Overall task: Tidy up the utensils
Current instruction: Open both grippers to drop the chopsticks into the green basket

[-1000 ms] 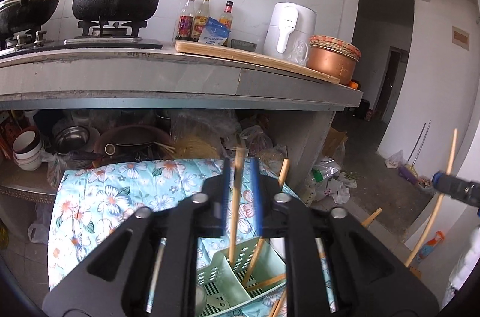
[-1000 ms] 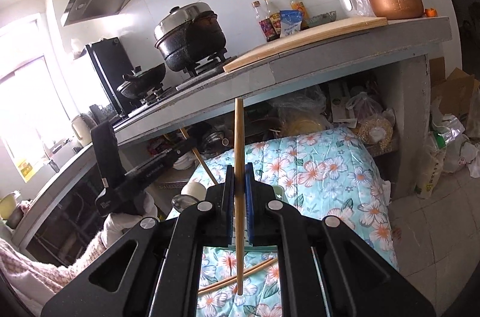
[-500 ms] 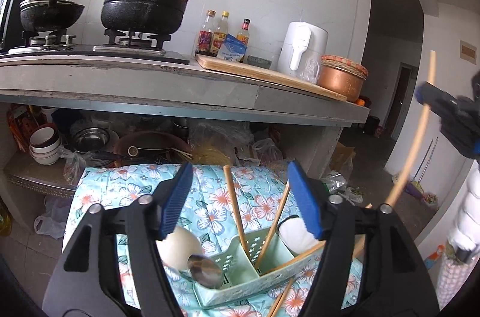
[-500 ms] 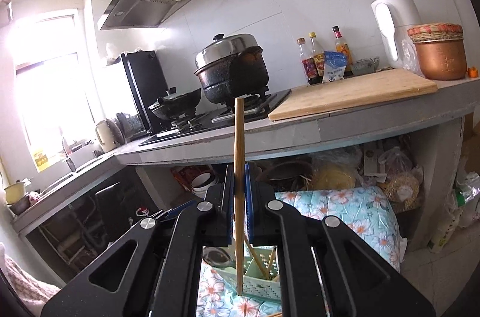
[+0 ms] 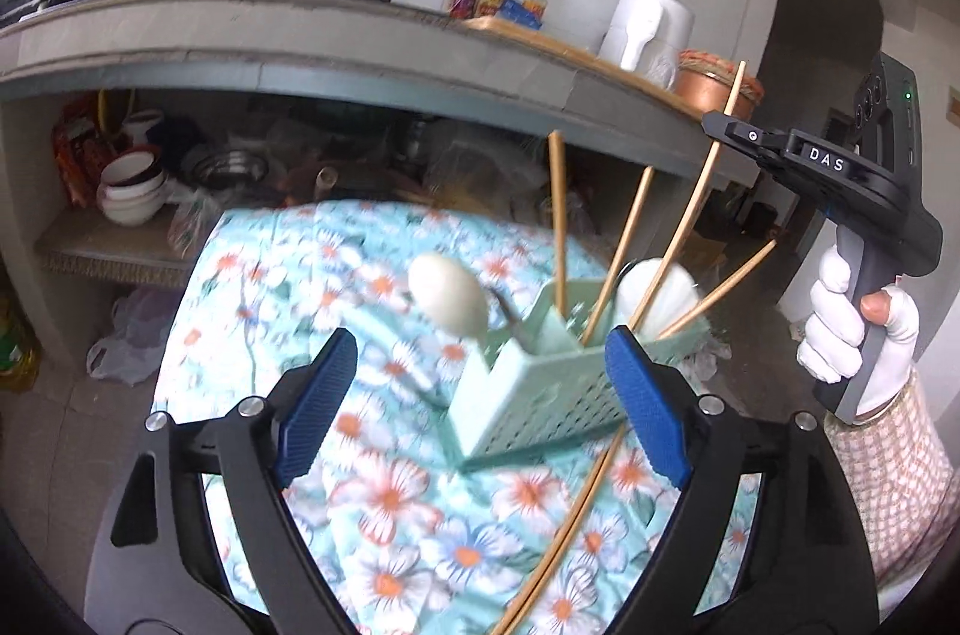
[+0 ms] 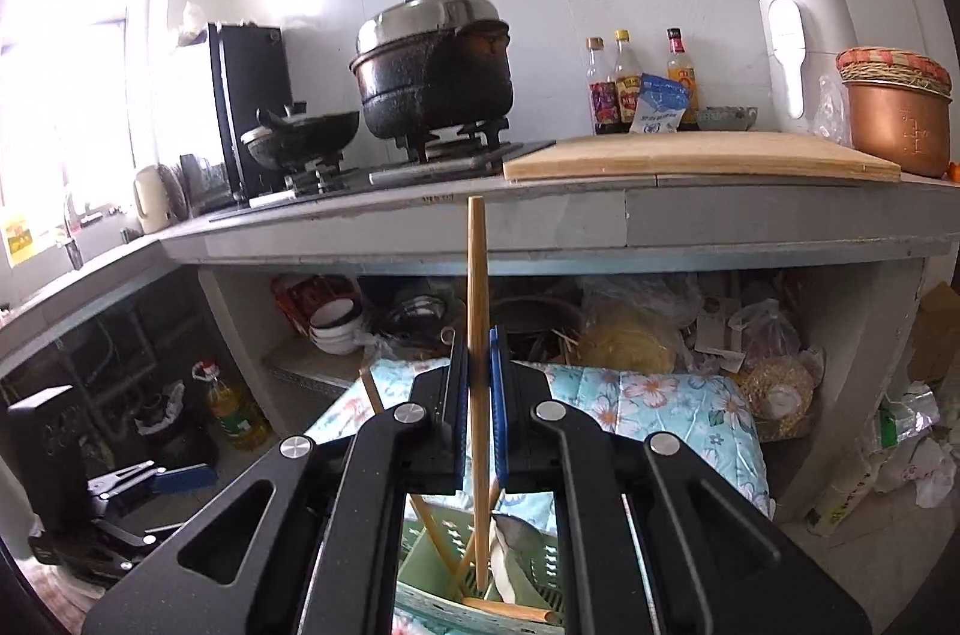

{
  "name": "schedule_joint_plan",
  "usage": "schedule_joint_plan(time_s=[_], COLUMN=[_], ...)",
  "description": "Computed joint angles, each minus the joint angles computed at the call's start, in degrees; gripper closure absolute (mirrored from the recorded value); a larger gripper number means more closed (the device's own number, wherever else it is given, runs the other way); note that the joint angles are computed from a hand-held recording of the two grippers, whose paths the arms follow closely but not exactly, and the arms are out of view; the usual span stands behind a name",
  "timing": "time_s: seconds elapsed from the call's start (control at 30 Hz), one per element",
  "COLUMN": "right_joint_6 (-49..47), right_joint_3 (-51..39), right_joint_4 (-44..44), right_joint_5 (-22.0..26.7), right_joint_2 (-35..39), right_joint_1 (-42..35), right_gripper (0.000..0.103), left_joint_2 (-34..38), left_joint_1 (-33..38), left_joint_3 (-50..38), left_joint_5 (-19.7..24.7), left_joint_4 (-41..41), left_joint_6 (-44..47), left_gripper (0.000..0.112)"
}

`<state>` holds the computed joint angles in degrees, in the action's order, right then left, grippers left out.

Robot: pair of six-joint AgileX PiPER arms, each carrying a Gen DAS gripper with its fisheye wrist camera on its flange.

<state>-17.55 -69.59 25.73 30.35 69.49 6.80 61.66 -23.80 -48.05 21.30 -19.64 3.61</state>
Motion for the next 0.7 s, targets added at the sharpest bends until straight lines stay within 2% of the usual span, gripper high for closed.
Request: schedule_joint_plan(time_s=[0.03,0.1,0.13,0.17,0.3,0.4,0.5,0.6,0.7], right_joint_6=[1.81,3.29,2.94,2.47,0.81,-4.07,-14.59,-22.79,-26.07], right_joint_3=[0.10,0.11,0.25,0.46,0.63,1.84,4.58,8.47,13.19], right_joint_4=[-2.14,-3.57,-2.88,-2.10,1.07,8.49,22.80,35.12,41.10], right_joint_5=[0.28,0.72,0.53,0.29,0.74,3.31,10.84,24.14,37.24], right_joint_2=[0.22,0.09,-0.31,-0.81,-3.59,-7.40,-12.02,-15.36,-15.91], right_joint_1=[0.71,1.13,0.83,0.50,-1.77,-6.14,-15.61,-29.30,-40.38], right_gripper=[0.094,0.085,0.074,0.068,0.064,0.063,0.062,0.062,0.062], left_joint_2=[0.10,0.16,0.26,0.10,0.26,0.75,1.58,3.30,5.52], left_joint_1=[0.38,1.15,1.34,1.56,0.49,-1.64,-4.07,-6.73,-9.76], left_joint_3=[0.33,1.40,1.74,2.38,3.27,3.65,3.81,3.89,3.69], left_joint_5=[0.32,0.54,0.57,0.43,-0.85,-2.08,-2.76,-2.58,-1.13], left_joint_4=[-0.41,-1.44,-2.14,-3.19,-1.72,2.96,9.64,19.45,31.00], left_joint_6=[0.18,0.45,0.82,1.74,0.74,-3.03,-8.95,-17.65,-27.75], left_gripper=[0.031,0.031,0.031,0.031,0.031,0.031,0.031,0.030,0.030])
